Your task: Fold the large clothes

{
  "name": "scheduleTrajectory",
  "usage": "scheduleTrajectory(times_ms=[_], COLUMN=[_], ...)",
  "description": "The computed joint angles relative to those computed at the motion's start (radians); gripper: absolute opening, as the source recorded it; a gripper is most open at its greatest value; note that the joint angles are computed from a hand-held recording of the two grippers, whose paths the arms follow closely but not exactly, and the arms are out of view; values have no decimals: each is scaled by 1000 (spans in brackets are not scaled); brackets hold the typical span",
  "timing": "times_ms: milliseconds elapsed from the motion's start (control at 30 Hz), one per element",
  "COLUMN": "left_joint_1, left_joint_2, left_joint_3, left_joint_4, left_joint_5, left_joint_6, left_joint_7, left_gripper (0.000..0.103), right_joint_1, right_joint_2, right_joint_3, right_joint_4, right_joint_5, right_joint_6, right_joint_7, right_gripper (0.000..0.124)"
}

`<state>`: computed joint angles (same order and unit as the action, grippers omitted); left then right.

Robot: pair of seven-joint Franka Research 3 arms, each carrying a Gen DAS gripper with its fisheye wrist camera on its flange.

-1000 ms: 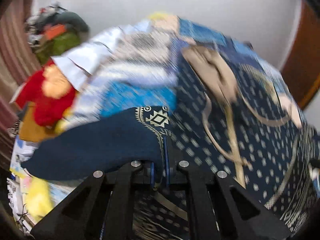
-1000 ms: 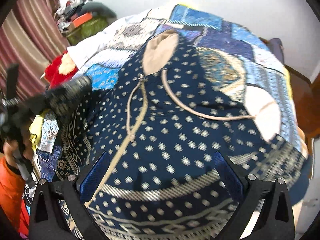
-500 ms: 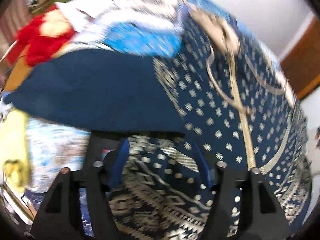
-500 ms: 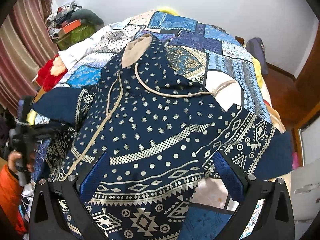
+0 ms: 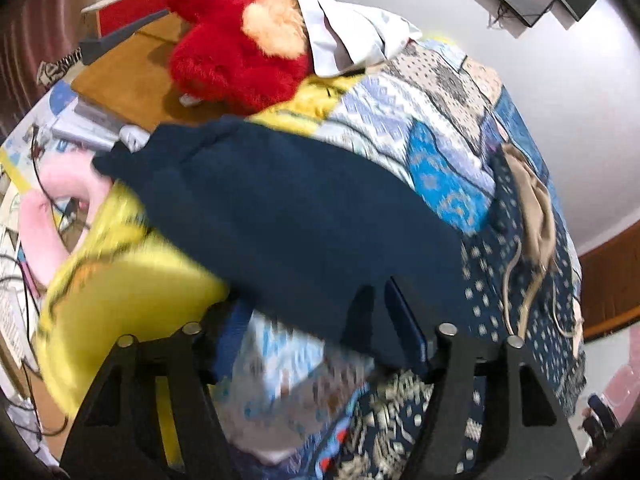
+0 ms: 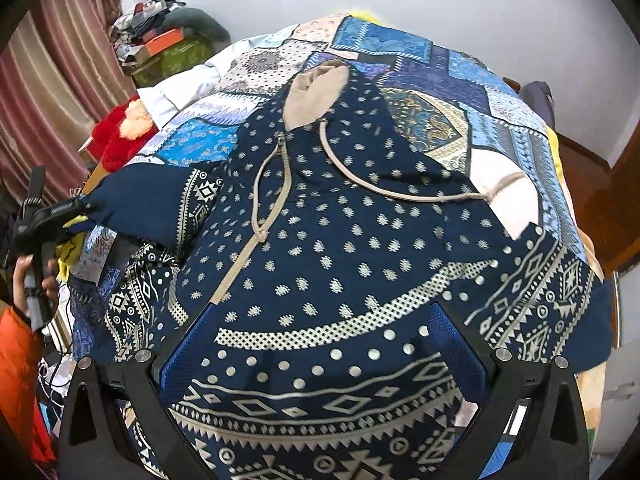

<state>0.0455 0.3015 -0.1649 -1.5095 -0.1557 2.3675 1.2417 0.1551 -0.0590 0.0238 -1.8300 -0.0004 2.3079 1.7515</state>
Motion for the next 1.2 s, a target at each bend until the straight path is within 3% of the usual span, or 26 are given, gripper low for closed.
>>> scheduleTrajectory(times_ms=[33,100,133,167,200,400,600,733,800,900,1033,1167,1200], left_joint_1=[-16,-58,-69,-78,-93,-174,-254,-375,-433,-493,-516,-532,-531], left_joint_2=[23,88,116,135,149,147,225,349,381,381,349,292,260], left_joint_3=[10,41,49,53,59,61,-7,-28,-40,-47,-84,-92,-90], left_joint_4=[34,137,180,215,247,343,573,794,824,759,611,469,415], left_joint_5=[39,164,207,241,283,481,445,423,402,388,330,330,342], left_joint_6=[-8,-75,-99,-119,-134,-72,-60,-124,-156,-193,-260,-272,-242], left_joint_7=[-22,-84,-96,-101,-108,-71,75,202,269,338,392,409,409], left_gripper=[56,25,16,7,5,4,3,3,3,3,3,10,12], right_joint_1=[1,4,4,5,4,-10,-40,-71,-90,-123,-165,-196,-200], right_joint_2=[6,15,17,18,16,-9,-69,-135,-170,-227,-289,-320,-323], right_joint_3=[2,2,2,1,0,-9,-22,-26,-26,-30,-41,-46,-45], right_joint_4=[7,16,18,18,16,-11,-70,-128,-156,-202,-254,-286,-291], right_joint_5=[-5,-9,-11,-11,-13,-24,10,5,-4,-13,-6,4,5], right_joint_6=[-2,-5,-6,-5,-3,13,49,78,84,87,61,22,15], right_joint_7=[3,7,10,10,14,38,62,76,84,94,92,84,82], right_gripper=[103,103,103,103,103,103,103,103,103,103,103,103,103])
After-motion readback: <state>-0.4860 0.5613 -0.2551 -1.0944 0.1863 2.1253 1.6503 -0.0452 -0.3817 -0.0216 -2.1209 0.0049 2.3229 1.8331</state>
